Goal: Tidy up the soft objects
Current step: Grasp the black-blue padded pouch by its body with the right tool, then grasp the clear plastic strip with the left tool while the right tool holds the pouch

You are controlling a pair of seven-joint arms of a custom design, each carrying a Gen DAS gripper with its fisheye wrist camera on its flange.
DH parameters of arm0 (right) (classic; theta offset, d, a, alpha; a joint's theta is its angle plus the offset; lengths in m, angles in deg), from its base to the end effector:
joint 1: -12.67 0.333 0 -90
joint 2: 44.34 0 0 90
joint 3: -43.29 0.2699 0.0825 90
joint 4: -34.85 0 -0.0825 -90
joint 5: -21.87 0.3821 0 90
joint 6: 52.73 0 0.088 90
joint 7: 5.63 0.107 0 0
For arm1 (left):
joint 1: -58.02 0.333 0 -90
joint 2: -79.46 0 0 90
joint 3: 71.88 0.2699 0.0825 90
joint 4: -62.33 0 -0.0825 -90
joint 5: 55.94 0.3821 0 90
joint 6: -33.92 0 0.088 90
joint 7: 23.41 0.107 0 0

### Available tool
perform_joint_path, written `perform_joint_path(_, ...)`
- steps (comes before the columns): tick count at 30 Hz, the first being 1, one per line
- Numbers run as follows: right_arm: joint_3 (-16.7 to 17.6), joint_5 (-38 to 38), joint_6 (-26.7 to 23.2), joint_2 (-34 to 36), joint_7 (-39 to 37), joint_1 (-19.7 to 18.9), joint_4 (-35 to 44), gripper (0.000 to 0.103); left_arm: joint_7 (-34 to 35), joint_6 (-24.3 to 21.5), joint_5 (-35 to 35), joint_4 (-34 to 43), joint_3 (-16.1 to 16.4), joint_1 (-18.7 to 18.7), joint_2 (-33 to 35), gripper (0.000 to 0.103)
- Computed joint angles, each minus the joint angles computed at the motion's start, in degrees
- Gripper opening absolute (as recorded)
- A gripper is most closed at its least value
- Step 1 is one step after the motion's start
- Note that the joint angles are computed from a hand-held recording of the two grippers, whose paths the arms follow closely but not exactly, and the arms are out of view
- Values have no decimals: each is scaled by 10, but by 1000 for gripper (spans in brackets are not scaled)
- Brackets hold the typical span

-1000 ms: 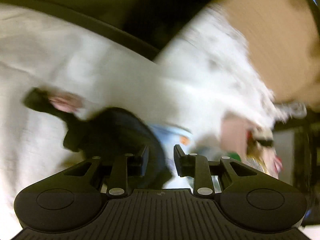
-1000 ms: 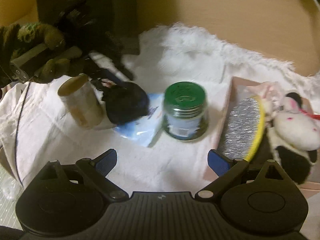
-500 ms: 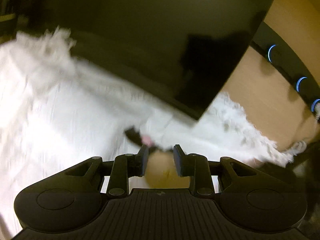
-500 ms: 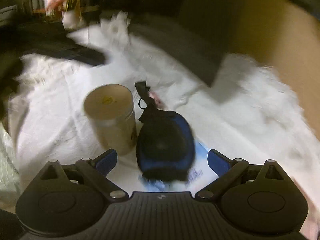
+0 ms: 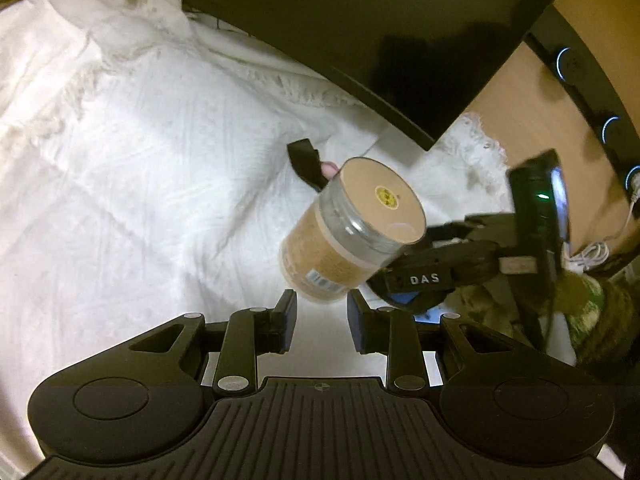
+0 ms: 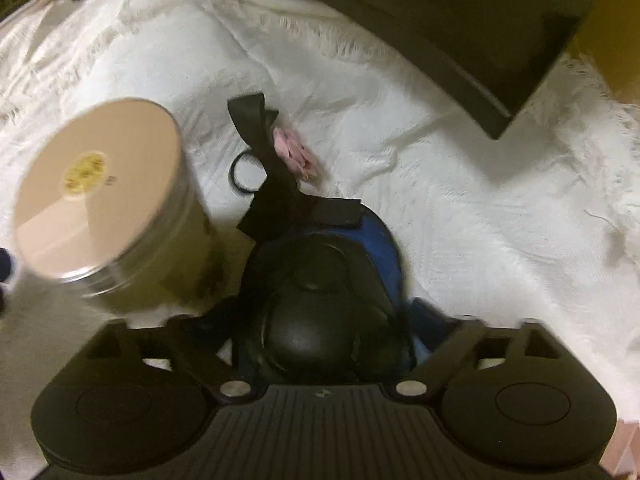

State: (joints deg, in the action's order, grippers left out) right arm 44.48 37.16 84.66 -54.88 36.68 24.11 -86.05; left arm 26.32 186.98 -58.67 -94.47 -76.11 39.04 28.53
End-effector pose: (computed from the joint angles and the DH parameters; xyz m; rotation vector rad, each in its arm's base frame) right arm 0.5320 0.1218 0.5027 -2.5471 0.8882 -0.4341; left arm 0.3412 -0.1462 0.5331 -2.2010 1.5675 -1.1378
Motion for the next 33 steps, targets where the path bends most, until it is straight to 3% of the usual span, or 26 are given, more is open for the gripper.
perform_joint_path(2,-4,8,-13,-16,13,-3,-5,77,-3,15,-2,6,-1,0,15,30)
perform_joint_path(7,-15,26,10,-80,13,-10,-68,77,-14,41,8,21,-14,4,50,30)
perform_joint_path(10,-26,44,31,-163,-10,-10,-141,77,-12,60,11,26,-14,-6,67,30)
perform_joint_path(13,-44,60,17,-261,-19,-16,-214,77,-8,66,15,32,-20,-18,83,30)
perform_joint_path(18,-53,40,24,-402,-26,-61,-337,77,-2,75,49,47,-58,-29,114,30)
perform_joint_path(21,-52,15,36,-448,-20,-95,-388,77,7,90,64,72,-70,-43,154,30)
perform_joint_path(23,-55,6,36,-455,-9,-113,-402,77,-8,105,86,95,-96,-28,185,30)
perform_joint_path(25,-51,-3,46,-457,9,-132,-413,77,-47,105,127,120,-135,10,207,30)
perform_joint_path(28,-64,-4,47,-455,20,-139,-415,77,-125,73,204,150,-190,73,222,30)
perform_joint_path(30,-77,2,45,-457,14,-136,-416,78,-150,45,235,166,-196,85,237,30)
perform_joint_path(33,-89,13,31,-458,5,-131,-413,84,-126,55,263,175,-164,69,264,30)
